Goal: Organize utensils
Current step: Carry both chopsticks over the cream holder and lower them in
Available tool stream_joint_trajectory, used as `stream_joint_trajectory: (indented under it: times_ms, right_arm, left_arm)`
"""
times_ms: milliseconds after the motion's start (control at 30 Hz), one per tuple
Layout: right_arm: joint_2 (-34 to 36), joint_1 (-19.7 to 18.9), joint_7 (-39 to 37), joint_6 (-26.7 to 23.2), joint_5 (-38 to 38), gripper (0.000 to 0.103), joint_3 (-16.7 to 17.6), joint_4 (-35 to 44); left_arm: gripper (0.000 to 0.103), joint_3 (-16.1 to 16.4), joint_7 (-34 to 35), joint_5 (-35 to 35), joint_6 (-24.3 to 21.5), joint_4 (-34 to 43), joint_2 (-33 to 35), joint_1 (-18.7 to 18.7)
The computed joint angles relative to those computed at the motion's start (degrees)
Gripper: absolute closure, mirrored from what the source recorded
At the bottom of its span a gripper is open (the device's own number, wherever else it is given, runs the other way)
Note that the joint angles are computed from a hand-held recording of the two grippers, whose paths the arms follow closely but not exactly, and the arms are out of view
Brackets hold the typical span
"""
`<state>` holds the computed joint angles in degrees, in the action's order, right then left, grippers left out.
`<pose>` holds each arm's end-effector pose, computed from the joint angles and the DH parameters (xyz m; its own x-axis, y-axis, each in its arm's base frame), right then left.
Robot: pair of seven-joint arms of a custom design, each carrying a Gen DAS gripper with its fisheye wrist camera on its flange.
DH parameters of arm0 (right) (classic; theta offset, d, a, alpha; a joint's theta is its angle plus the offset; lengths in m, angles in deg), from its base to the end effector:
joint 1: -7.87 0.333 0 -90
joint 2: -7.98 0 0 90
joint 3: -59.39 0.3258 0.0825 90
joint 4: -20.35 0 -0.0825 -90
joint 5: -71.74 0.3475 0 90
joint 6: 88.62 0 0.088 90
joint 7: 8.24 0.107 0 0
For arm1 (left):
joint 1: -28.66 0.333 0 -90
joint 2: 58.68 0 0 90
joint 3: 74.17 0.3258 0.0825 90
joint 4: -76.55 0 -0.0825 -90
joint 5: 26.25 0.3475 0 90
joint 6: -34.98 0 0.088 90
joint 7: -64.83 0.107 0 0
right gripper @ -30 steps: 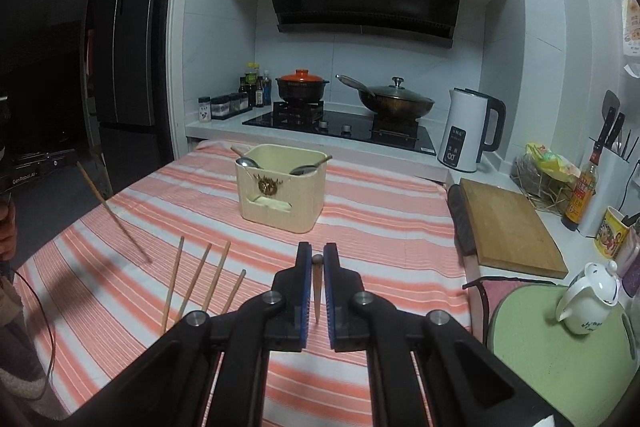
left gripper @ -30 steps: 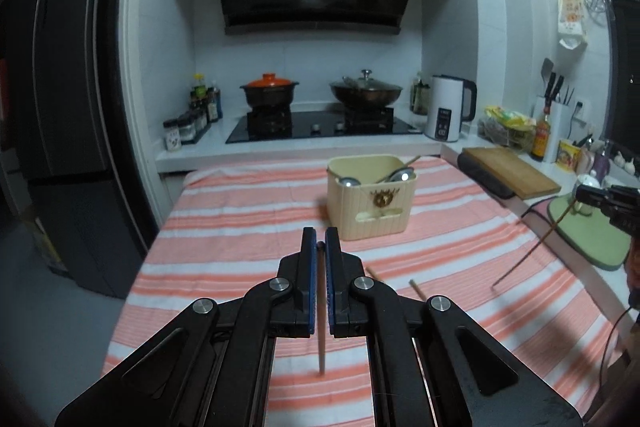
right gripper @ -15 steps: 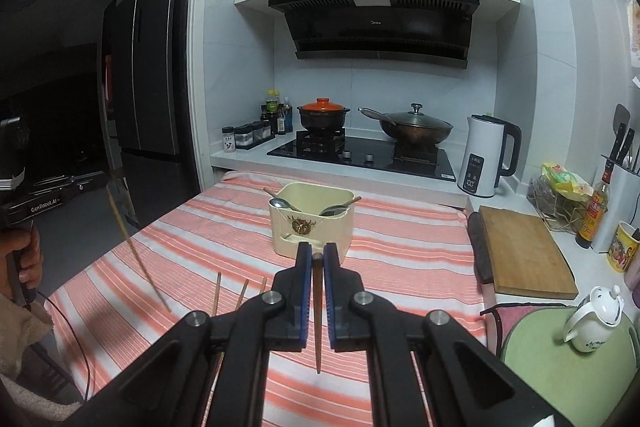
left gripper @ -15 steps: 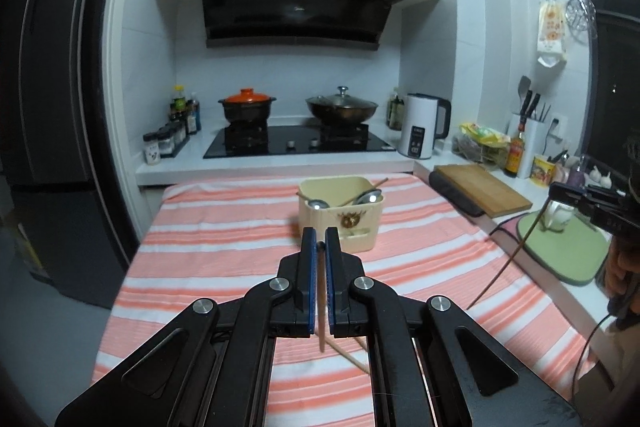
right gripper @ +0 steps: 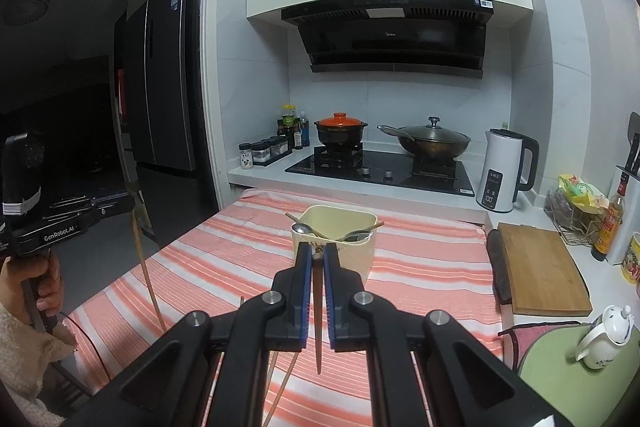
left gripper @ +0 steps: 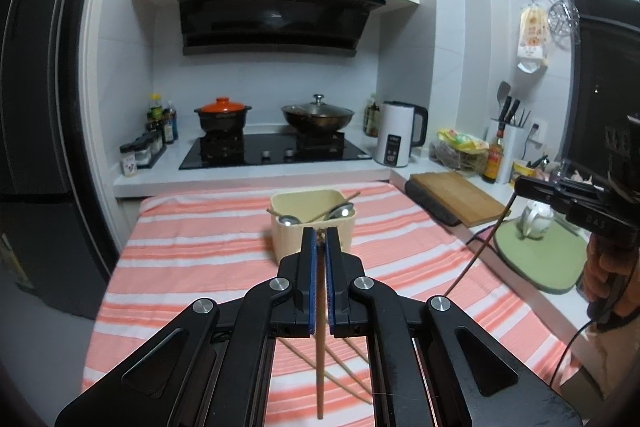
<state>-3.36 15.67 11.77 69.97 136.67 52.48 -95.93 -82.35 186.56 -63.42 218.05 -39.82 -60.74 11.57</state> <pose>0.5070 -0.0371 0.6407 0.3637 -0.9300 -0.0524 -0.3746 -0.0945 -0.9224 0.5166 -0.1829 0.6197 -0.3661 -0.9279 0.0702 -0.3711 0.0764 -0.9254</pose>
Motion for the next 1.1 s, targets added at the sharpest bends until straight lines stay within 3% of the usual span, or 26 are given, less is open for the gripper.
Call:
stream_joint_trajectory:
  times_ms: [133, 400, 767, 967, 1100]
  right_arm:
    - [0.6, 0.0, 1.0, -1.4, -0.7, 0.097, 0.1, 1.1]
    - [3.1, -0.6, 3.4, -3.0, -2.6, 0.097, 1.0, 4.4]
    - [10.4, -2.7, 9.5, -5.9, -6.3, 0.097, 3.2, 13.1]
    - [17.7, -4.0, 13.9, -5.2, -10.7, 0.097, 5.5, 23.0]
    - [24.4, -5.2, 17.8, -4.3, -14.8, 0.097, 7.4, 33.0]
  left_arm:
    - [0.101, -0.4, 1.0, -0.9, -1.7, 1.8, 0.8, 0.5]
    - [0.101, -4.2, 0.3, 0.0, -5.5, 6.9, 4.0, 4.7]
    - [0.101, -9.0, -7.5, 9.7, -11.2, 18.8, 11.9, 9.9]
    - [0.101, -8.9, -15.2, 20.7, -15.0, 32.0, 19.7, 9.8]
    - [0.101, -7.3, -21.8, 28.4, -18.5, 46.6, 28.1, 8.0]
